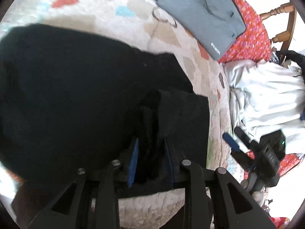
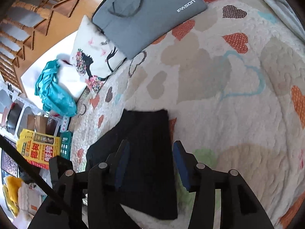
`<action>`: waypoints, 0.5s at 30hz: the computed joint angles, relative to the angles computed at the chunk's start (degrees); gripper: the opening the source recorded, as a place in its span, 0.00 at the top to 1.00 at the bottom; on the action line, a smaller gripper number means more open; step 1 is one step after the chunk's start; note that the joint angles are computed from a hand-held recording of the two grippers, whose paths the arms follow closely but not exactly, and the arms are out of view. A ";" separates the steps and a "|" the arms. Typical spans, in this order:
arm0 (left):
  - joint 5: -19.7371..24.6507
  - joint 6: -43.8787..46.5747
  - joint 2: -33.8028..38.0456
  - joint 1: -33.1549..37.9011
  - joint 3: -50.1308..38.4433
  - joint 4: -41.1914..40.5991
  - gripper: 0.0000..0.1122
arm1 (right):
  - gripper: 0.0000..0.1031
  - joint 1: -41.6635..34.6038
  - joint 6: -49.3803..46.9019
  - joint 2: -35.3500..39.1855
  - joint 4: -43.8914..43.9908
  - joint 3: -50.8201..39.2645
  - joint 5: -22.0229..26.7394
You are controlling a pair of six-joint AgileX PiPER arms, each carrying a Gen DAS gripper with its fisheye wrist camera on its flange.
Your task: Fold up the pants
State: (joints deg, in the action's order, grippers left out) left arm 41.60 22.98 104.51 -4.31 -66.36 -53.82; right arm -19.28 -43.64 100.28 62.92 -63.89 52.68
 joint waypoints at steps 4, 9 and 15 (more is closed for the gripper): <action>-0.42 5.03 -5.82 -0.41 1.34 -3.75 0.78 | 0.48 -2.04 -6.99 -2.82 6.80 7.68 1.66; -1.63 5.64 0.07 -5.28 -5.12 -5.38 0.69 | 0.40 -5.15 -11.06 3.78 20.28 10.55 13.08; -5.81 6.47 6.37 -7.79 -5.77 -5.21 0.70 | 0.38 -0.71 -3.18 16.06 23.06 -3.32 12.81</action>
State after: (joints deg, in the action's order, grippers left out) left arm 35.79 29.44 110.89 -12.10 -72.12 -59.03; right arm -19.98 -46.82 116.34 85.98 -67.21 65.49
